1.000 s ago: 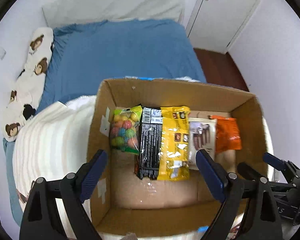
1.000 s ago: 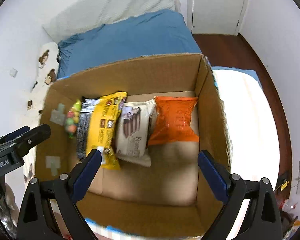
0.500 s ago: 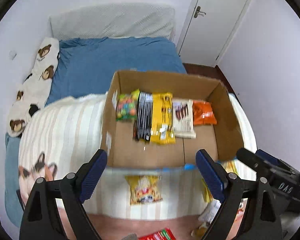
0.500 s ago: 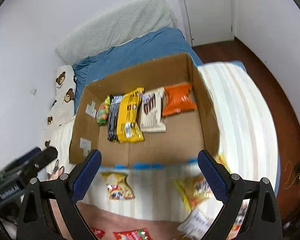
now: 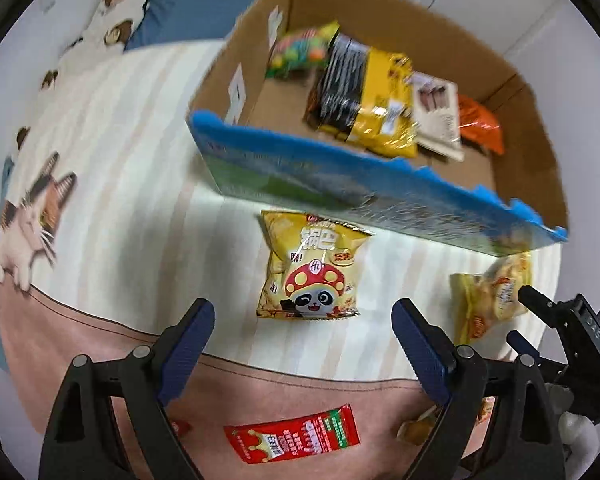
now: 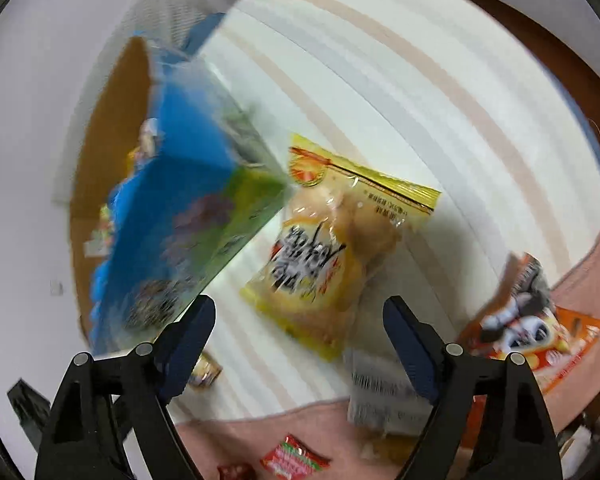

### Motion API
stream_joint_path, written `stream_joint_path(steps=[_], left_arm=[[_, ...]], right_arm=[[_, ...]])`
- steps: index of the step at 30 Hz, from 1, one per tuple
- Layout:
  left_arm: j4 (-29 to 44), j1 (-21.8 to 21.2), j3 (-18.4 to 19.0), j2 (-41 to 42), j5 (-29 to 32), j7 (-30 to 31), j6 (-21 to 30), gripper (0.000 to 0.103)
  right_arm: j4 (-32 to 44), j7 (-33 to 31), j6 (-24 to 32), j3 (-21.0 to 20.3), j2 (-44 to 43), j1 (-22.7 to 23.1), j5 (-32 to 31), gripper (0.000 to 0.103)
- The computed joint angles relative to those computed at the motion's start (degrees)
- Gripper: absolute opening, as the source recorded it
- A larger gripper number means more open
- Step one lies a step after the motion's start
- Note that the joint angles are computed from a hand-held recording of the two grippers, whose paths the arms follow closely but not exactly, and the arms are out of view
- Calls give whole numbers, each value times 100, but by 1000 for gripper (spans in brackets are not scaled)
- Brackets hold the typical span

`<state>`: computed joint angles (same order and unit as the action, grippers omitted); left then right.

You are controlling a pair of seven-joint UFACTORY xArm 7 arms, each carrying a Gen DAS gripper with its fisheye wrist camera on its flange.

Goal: Organize snacks
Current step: 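Grasp the yellow panda-print bag with the left gripper while the right grasps the yellow egg-snack bag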

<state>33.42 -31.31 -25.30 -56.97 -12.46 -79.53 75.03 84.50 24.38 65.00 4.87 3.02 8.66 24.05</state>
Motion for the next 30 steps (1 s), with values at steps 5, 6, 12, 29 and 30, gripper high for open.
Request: stream_joint_path(steps=[5,6,12,29,30], left_arm=[[-409,-42,184,214,-238,100,-594,91],[-480,-57,237,292,-286,135,-714,91],[-724,-183,463,871,-387,472,-1368,91],[-886,-1372,-106,759,-774,-298,-994,63],[-944,-1489,-162,685,-874,-427,-956,63]], right_arm=[[83,366,-173,51,418,74,-170,66],[143,388,-134,66,483,111,-357,65],[552,-642,566,216,575,292,-1048,57],[81,-2632,1720,654,151,1226,-1338,51],[6,-2615,1650,652,112,1261,-1350,52]])
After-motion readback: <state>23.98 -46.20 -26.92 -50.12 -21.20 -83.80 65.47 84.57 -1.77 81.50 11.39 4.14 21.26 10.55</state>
